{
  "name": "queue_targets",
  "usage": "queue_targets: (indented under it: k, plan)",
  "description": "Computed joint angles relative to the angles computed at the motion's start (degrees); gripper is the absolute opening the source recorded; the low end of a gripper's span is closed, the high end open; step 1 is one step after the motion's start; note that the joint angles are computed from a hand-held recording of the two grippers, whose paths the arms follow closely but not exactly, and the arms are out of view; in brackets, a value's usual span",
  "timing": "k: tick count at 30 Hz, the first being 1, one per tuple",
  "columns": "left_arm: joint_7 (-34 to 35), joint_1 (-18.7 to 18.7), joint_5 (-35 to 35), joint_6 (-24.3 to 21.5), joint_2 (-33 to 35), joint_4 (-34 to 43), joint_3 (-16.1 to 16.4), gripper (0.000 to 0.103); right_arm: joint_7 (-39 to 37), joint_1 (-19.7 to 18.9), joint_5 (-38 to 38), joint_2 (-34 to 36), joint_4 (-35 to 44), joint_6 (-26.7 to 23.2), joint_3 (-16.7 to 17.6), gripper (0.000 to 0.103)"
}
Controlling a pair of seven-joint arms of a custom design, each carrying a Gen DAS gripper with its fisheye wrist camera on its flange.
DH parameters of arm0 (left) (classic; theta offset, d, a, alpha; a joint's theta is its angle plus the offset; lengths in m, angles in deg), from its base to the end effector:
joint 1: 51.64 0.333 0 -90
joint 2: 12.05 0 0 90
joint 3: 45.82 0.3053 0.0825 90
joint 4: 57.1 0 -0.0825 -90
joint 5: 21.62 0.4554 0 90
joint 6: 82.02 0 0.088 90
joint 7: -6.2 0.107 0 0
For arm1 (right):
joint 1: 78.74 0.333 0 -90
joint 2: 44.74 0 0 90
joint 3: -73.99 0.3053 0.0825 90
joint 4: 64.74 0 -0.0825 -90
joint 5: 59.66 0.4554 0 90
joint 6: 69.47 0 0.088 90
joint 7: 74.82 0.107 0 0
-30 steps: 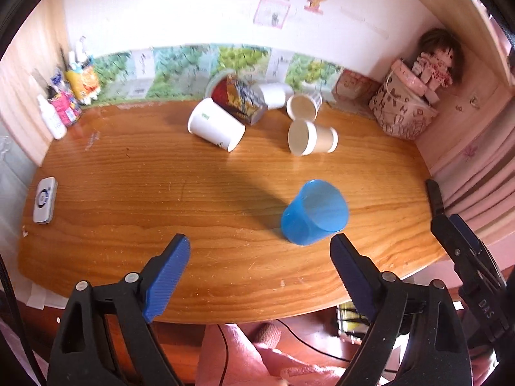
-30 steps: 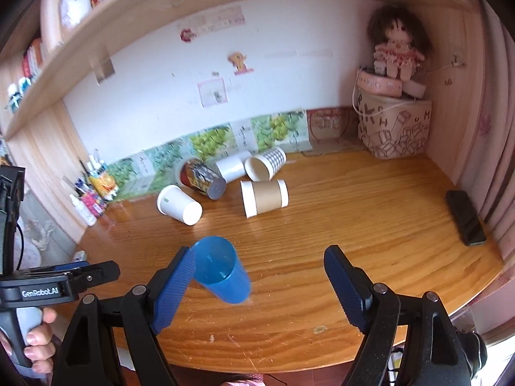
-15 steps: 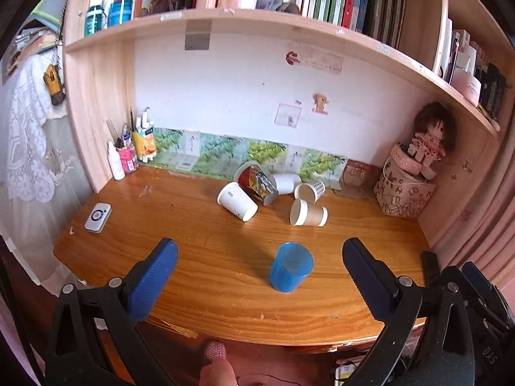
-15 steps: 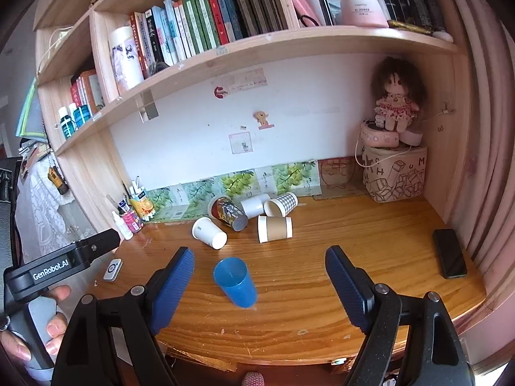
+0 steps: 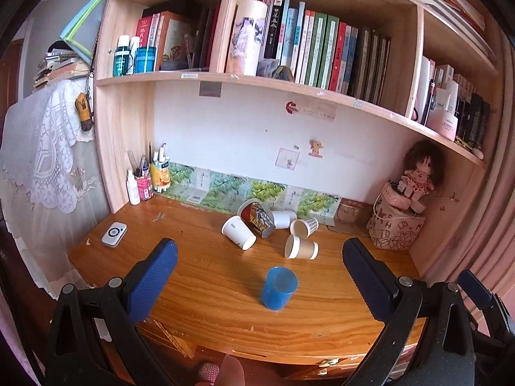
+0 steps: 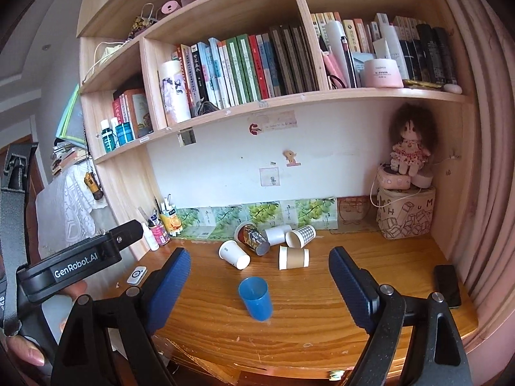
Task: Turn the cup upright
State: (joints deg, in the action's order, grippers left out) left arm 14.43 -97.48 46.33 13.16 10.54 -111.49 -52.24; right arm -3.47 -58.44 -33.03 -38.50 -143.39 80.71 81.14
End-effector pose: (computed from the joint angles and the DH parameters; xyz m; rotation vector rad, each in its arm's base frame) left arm 0.5319 -0.4985 0.7493 -1.8277 0.9364 -0.7953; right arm 0.6248 0.3054 0.7834 -1.7088 0.9718 -0.4342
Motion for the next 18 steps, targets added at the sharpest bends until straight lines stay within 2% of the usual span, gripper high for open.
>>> queue_targets:
  k: [3, 7, 14, 18]
  plan:
    - [0.1, -1.7, 3.9, 0.1, 0.4, 0.3, 0.7, 0.102, -2.8, 0.0, 1.4, -0.9, -1.0, 0.5, 0.3, 0.088]
    - [2.2, -4.1, 8.6, -1.0, 2.4, 2.9, 2.1, 0.102, -2.9, -0.3, 3.1, -0.8, -0.8, -0.1, 0.1, 0.088]
    - [3.9, -3.4, 5.7, -0.3, 3.2, 4.4, 2.2, 0.102, -1.6, -0.1, 3.3, -1.7, -2.7, 3.4, 0.0, 0.088]
    - [3.8, -3.9, 5.2, -0.3, 3.7, 5.1, 3.1, 0.102, 1.3, 0.4, 0.4, -1.7, -3.1, 5.6, -0.3, 0.088]
